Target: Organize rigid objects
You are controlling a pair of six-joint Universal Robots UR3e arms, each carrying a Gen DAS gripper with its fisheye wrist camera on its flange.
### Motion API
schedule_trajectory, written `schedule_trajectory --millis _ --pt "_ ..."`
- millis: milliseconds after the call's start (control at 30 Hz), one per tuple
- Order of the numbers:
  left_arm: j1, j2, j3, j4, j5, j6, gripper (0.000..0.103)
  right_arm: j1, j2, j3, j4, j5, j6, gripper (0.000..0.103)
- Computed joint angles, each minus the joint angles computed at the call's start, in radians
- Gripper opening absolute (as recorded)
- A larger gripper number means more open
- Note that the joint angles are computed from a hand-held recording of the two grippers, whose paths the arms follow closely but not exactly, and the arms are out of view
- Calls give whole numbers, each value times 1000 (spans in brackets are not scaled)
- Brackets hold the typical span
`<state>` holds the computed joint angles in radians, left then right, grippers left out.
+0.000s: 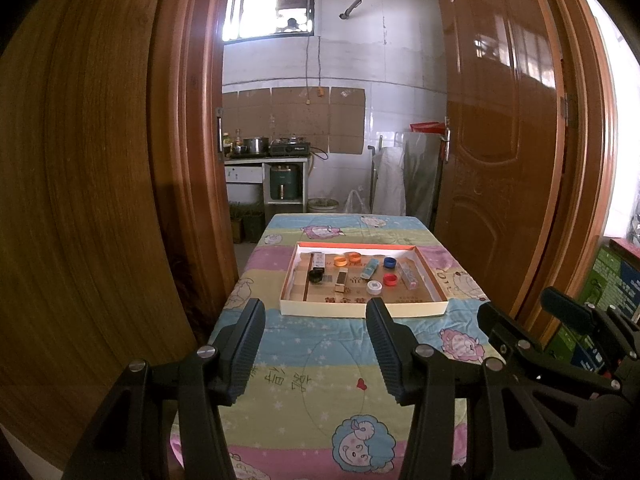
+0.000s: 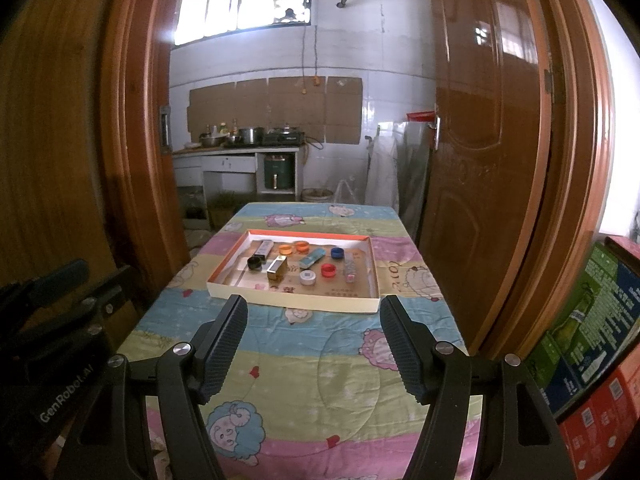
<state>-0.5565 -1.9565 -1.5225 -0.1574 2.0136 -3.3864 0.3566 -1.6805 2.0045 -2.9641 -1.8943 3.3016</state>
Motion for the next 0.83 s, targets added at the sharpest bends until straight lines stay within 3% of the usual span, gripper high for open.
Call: schedule_trajectory --millis 833 --pt "-12 6 -34 30 8 -4 52 7 9 -9 1 -3 4 71"
